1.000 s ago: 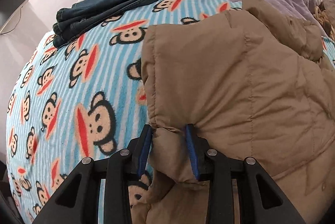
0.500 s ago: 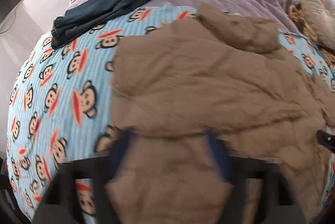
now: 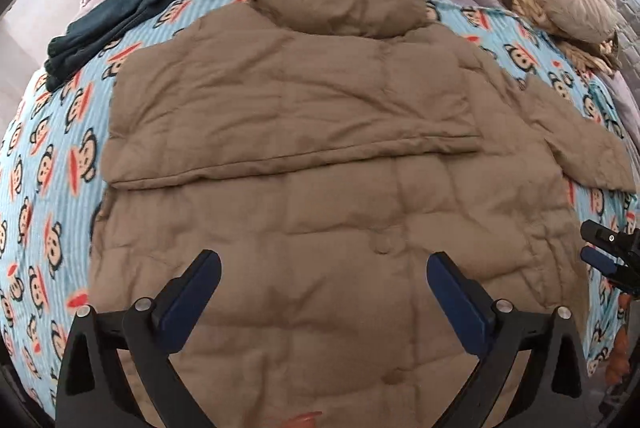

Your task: Fold large clothes

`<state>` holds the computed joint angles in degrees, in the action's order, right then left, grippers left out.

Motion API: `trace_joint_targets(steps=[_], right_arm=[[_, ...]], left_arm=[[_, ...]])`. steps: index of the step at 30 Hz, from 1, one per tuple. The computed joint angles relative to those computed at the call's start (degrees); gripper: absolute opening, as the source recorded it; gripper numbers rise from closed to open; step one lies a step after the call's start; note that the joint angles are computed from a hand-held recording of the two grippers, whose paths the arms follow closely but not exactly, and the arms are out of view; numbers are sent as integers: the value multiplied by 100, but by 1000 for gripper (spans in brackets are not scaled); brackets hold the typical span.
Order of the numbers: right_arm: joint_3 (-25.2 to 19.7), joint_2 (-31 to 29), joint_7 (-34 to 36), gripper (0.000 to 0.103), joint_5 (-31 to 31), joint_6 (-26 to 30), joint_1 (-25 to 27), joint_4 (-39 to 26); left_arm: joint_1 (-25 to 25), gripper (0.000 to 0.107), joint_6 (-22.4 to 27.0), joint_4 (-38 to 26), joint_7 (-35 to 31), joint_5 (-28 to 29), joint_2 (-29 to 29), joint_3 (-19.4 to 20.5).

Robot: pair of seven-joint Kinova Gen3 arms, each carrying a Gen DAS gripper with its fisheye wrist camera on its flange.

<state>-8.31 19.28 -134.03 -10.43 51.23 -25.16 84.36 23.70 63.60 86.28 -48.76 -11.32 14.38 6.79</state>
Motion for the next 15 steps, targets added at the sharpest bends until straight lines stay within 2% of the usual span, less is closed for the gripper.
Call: trace_joint_targets(steps=[4, 5, 6, 7, 11, 15], right_arm=[[44, -193, 114, 87, -83, -217, 208, 339], [55, -237, 150, 90, -108, -304, 267, 432], [56, -276, 197, 101, -158, -386, 336, 526], [59, -306, 249, 103, -232, -474, 420, 616], [86, -419, 412, 103, -505, -856, 720, 972], [188, -410, 485, 103, -630, -934, 1002, 1077]], left_arm=[[153, 103, 213, -279, 56, -47, 193, 49], [203, 103, 253, -347, 76, -42, 256, 59], [268, 103, 333, -453, 93, -70, 331, 64], [349, 103, 357, -492, 159, -130, 383, 48], [519, 103, 411, -658, 201, -202, 578, 29], [529, 103, 424, -808, 71, -5, 731, 33]])
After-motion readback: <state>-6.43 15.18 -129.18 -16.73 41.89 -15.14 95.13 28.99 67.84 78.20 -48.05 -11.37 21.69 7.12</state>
